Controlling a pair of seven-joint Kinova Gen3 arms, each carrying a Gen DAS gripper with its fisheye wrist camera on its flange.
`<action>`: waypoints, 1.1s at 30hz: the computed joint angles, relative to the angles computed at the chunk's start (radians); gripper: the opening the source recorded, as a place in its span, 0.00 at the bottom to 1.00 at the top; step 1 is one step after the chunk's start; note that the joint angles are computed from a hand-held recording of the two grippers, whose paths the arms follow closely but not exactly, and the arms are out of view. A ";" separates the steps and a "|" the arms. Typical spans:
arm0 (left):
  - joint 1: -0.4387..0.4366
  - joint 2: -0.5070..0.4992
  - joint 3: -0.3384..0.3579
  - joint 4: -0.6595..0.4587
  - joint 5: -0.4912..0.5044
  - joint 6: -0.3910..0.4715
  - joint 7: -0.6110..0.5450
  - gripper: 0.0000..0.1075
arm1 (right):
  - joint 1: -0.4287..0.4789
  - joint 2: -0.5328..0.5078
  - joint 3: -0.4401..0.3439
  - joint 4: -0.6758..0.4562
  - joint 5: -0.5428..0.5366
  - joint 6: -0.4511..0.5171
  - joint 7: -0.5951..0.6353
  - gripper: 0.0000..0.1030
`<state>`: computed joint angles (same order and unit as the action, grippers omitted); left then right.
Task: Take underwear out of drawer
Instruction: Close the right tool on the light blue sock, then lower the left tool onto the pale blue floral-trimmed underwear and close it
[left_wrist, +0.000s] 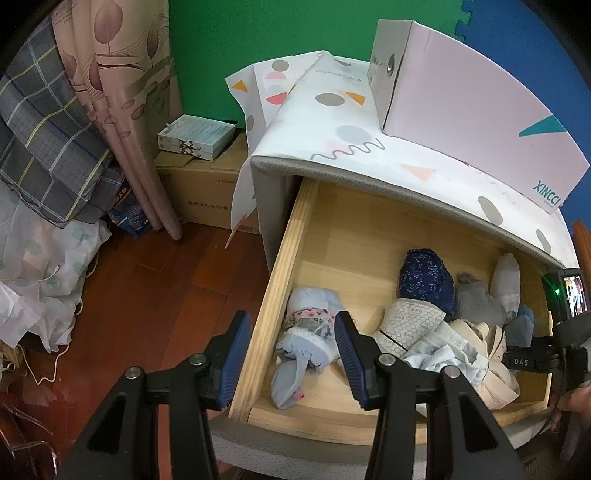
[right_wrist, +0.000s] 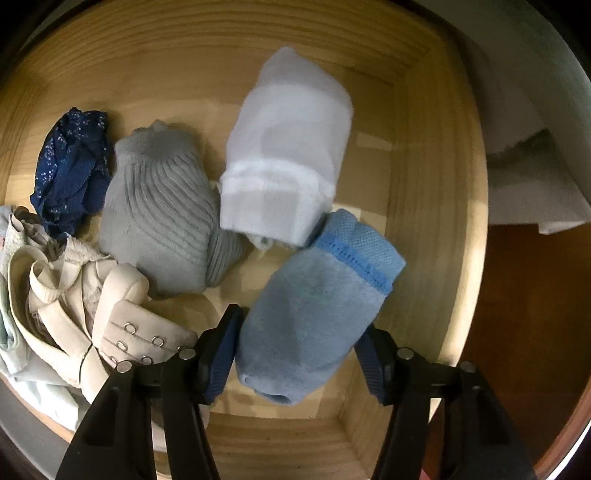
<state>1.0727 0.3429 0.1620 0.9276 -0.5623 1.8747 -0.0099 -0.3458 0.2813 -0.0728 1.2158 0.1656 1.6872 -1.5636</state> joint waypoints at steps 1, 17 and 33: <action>-0.001 -0.001 0.000 0.002 0.001 -0.002 0.000 0.45 | 0.002 0.008 0.005 -0.023 0.000 0.010 0.014 0.51; -0.057 -0.026 0.021 0.047 0.075 -0.077 -0.026 0.45 | 0.098 -0.025 0.013 -0.069 -0.123 0.108 0.107 0.38; -0.227 -0.030 0.040 0.093 0.298 -0.178 -0.280 0.45 | 0.194 -0.161 0.028 0.004 -0.248 0.028 0.141 0.38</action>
<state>0.8454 0.3129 0.2025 1.0201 -0.2647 1.6967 -0.2901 -0.1519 0.1200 -0.0445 1.2199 -0.0825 1.7151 -1.4230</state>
